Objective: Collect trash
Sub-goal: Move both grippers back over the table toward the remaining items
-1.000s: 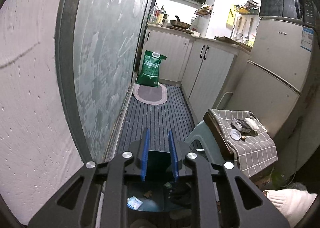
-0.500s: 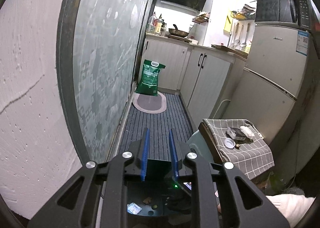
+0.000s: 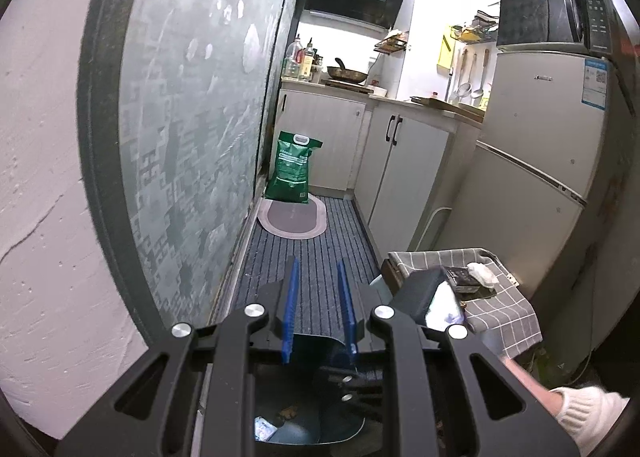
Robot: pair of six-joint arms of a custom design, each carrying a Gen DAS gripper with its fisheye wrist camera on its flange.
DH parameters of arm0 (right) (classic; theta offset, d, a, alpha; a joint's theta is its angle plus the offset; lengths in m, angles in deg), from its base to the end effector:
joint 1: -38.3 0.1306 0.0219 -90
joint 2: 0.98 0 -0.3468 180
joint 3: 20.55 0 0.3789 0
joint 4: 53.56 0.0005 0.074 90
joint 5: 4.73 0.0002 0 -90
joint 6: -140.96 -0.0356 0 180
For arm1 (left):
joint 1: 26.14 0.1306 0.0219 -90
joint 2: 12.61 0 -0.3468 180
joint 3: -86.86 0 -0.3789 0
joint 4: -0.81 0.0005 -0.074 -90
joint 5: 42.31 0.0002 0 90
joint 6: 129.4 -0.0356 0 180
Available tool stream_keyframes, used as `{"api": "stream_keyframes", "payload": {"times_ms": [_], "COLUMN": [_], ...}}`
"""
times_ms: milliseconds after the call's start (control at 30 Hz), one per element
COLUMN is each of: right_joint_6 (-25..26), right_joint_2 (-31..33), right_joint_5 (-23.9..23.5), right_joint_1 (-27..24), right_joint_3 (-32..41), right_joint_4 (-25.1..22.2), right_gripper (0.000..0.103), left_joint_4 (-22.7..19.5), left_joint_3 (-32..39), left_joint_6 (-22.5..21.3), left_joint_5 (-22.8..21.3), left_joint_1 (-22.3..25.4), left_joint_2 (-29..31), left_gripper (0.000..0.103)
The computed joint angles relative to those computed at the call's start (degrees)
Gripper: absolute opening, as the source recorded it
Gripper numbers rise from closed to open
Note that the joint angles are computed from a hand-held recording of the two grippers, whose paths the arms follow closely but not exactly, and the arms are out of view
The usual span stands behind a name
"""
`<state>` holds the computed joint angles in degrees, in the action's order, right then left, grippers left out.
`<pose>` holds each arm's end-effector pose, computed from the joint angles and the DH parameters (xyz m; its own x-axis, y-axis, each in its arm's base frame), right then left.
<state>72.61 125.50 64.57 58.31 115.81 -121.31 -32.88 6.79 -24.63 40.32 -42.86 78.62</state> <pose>0.6144 0.2366 0.3835 -0.5563 -0.5699 -0.6048 -0.7553 0.6503 0.0820 0.4828 -0.1408 0.4883 -0.4356 -0.1331 -0.8902 0.0651 0.9818 -0.1787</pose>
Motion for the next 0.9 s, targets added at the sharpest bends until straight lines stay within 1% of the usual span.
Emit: {"api": "stream_keyframes", "payload": {"times_ms": [200, 300, 367, 433, 467, 533, 567, 600, 633, 700, 800, 833, 900], "right_joint_6": [-1.0, -2.0, -2.1, -2.3, -2.4, -2.8, -2.8, -2.9, -3.0, -2.8, -2.0, -1.9, -1.7], "right_joint_2": [-3.0, -4.4, -5.1, -5.7, -6.0, -6.4, -6.6, -6.8, -6.9, -6.9, -7.2, -6.9, -6.2], "right_joint_5": [-3.0, -4.0, -4.2, -4.4, -4.6, -4.5, -4.5, -4.5, -4.6, -4.5, -3.8, -3.7, -3.7], "right_joint_1": [-3.3, -4.8, -5.8, -7.0, -7.5, -8.6, -9.2, -10.0, -10.6, -11.9, -13.3, -14.0, -15.5], "right_joint_3": [-1.3, -2.5, -2.9, -3.2, -3.4, -3.6, -3.9, -3.8, -3.8, -3.3, -3.3, -2.6, -1.1], "right_joint_4": [2.1, 3.5, 4.2, 5.0, 5.3, 6.1, 6.4, 6.6, 6.7, 6.3, 6.6, 6.5, 5.8], "right_gripper": [0.029, 0.029, 0.029, 0.029, 0.029, 0.029, 0.031, 0.035, 0.037, 0.039, 0.042, 0.043, 0.043], "left_joint_4": [-0.7, -1.3, -1.8, -2.4, -2.7, -3.0, -3.1, -3.1, -3.1, -3.5, -4.8, -5.5, -6.5], "left_joint_3": [2.3, 4.2, 5.5, 7.0, 7.5, 8.9, 9.2, 9.9, 10.4, 12.0, 14.8, 16.1, 17.7], "left_joint_6": [-0.4, -0.6, -0.8, -1.2, -1.2, -2.2, -2.6, -3.2, -3.3, -3.6, -4.3, -4.7, -5.4], "left_joint_5": [-0.6, -0.8, -0.7, -1.2, -0.9, -0.7, -0.8, -0.7, -0.5, 0.4, 0.5, 0.4, 0.0], "left_joint_1": [-1.3, -2.1, -2.7, -3.5, -3.8, -4.5, -4.8, -5.3, -5.5, -6.0, -6.8, -7.2, -7.7], "left_joint_2": [2.0, 3.7, 4.9, 6.3, 6.9, 8.1, 8.5, 9.2, 9.7, 11.5, 14.4, 15.6, 17.2], "left_gripper": [0.023, 0.026, 0.028, 0.033, 0.034, 0.037, 0.038, 0.041, 0.044, 0.048, 0.050, 0.052, 0.052]}}
